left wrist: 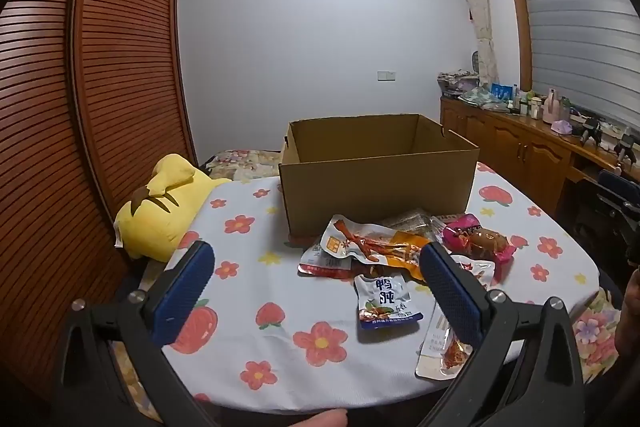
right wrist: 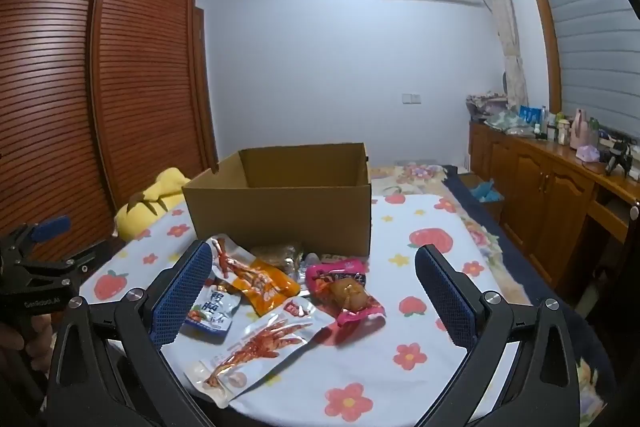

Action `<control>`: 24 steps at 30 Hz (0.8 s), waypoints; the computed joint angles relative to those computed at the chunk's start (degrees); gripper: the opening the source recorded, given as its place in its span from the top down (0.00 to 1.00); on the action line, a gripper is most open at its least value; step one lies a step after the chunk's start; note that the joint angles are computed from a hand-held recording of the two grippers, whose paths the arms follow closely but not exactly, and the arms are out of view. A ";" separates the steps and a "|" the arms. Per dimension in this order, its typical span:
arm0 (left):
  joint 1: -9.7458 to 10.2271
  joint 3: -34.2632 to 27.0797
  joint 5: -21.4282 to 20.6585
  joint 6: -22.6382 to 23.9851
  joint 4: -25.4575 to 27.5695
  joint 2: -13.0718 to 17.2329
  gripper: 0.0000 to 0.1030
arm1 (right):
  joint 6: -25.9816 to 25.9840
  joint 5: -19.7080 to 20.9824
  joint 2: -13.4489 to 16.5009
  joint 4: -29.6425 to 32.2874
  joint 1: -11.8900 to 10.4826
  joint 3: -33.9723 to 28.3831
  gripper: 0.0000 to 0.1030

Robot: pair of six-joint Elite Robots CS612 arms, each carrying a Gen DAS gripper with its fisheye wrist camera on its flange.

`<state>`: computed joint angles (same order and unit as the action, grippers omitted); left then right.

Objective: Organize snacks

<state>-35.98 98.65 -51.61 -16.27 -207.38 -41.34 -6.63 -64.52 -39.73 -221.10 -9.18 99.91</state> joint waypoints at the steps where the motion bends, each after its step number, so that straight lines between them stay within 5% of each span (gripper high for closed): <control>1: 0.00 0.01 -0.05 -0.09 0.06 -0.02 0.00 | -0.03 -0.12 -0.02 0.01 0.04 0.05 0.00; 24: -0.26 0.60 -0.87 0.64 -0.51 -0.40 0.00 | -0.11 -0.14 -0.16 0.83 0.10 0.26 0.00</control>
